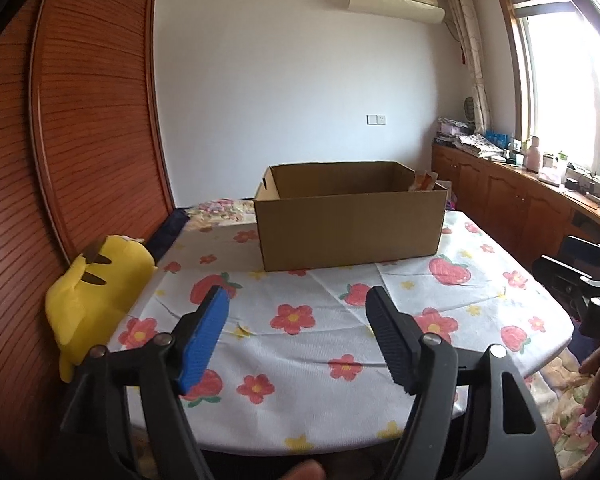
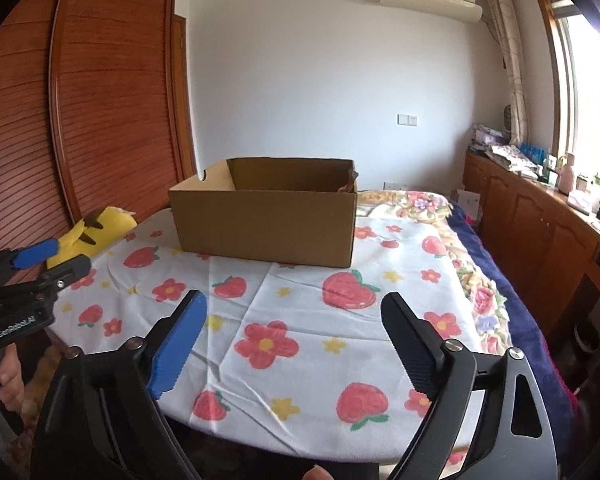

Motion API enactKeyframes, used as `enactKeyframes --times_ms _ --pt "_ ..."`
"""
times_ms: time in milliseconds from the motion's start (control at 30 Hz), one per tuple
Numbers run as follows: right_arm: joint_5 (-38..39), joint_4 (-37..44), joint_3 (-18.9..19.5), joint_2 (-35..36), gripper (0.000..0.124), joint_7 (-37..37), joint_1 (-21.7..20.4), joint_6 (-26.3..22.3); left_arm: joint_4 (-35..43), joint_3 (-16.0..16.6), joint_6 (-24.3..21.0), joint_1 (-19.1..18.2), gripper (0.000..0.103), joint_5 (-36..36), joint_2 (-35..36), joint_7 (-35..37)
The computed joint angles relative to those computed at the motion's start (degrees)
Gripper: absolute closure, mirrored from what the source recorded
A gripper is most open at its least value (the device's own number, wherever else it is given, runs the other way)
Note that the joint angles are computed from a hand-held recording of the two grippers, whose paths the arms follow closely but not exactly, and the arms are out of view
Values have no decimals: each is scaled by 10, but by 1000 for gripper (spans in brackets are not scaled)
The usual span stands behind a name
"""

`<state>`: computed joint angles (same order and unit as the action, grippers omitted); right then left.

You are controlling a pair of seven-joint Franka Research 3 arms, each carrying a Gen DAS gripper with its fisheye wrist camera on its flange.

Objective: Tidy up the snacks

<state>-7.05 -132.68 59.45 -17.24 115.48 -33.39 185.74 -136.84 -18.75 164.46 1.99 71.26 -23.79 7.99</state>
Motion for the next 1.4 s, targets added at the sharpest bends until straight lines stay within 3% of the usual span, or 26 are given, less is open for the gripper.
enactKeyframes --times_ms 100,167,233,433,1100,1400 --pt "6 -6 2 -14 29 5 -2 1 -4 2 -3 -6 19 -11 -7 13" --pt "9 -9 7 -26 26 10 -8 -2 -8 -1 -2 -5 17 -10 -13 11" --pt "12 -13 10 -33 22 14 -12 3 -10 -8 -6 -1 8 -3 -20 3" --pt "23 -24 -2 -44 21 14 4 2 -21 -11 0 -3 0 -1 -33 -6" --pt "30 -45 -19 -62 21 26 30 -3 -49 -30 -1 3 0 -36 -59 7" --pt "32 -50 -13 -73 21 36 23 -1 -55 -33 10 11 0 -44 -64 1"
